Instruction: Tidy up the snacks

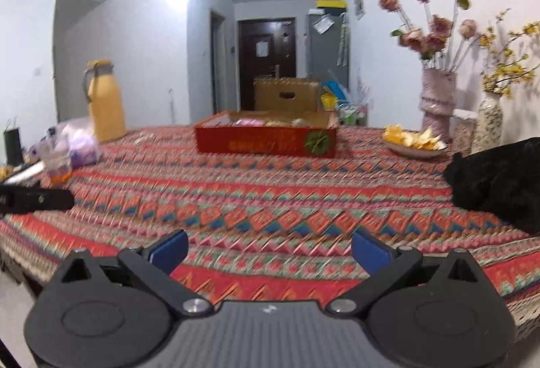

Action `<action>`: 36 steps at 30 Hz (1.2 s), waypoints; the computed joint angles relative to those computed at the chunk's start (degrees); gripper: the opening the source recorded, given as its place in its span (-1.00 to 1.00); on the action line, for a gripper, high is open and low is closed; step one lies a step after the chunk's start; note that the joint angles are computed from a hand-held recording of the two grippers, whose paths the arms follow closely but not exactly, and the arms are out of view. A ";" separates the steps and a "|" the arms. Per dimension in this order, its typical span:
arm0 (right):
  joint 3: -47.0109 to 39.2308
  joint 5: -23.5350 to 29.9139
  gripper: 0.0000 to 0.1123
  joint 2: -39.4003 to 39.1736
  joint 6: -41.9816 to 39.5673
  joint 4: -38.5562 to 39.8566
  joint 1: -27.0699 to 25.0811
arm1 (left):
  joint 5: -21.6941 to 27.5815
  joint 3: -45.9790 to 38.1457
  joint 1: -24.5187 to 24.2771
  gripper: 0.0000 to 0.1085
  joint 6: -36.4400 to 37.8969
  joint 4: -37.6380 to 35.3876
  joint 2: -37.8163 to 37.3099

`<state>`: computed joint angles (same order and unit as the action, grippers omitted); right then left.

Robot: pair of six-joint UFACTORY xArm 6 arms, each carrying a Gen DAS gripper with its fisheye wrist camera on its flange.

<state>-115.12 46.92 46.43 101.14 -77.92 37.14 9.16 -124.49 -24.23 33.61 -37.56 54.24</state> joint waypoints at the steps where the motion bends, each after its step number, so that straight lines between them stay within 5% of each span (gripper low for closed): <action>1: -0.34 -1.06 0.83 0.47 -0.34 0.03 0.09 | -1.19 1.81 -0.31 0.90 2.65 -2.88 -0.95; 5: -1.87 -3.16 0.83 1.95 1.14 -1.09 0.61 | -3.45 5.48 -1.11 0.90 11.81 -11.61 -3.12; 12: -3.85 -2.78 0.83 3.51 2.01 0.62 0.55 | -2.85 3.23 -1.08 0.90 7.98 -6.76 -1.16; 23: 0.18 -2.11 0.83 0.99 5.35 -1.32 0.43 | -3.57 3.20 -2.28 0.90 15.19 -12.33 -1.62; 36: -0.29 -2.09 0.83 1.35 4.15 -0.61 0.42 | -3.26 3.17 -2.11 0.90 14.03 -11.26 -1.48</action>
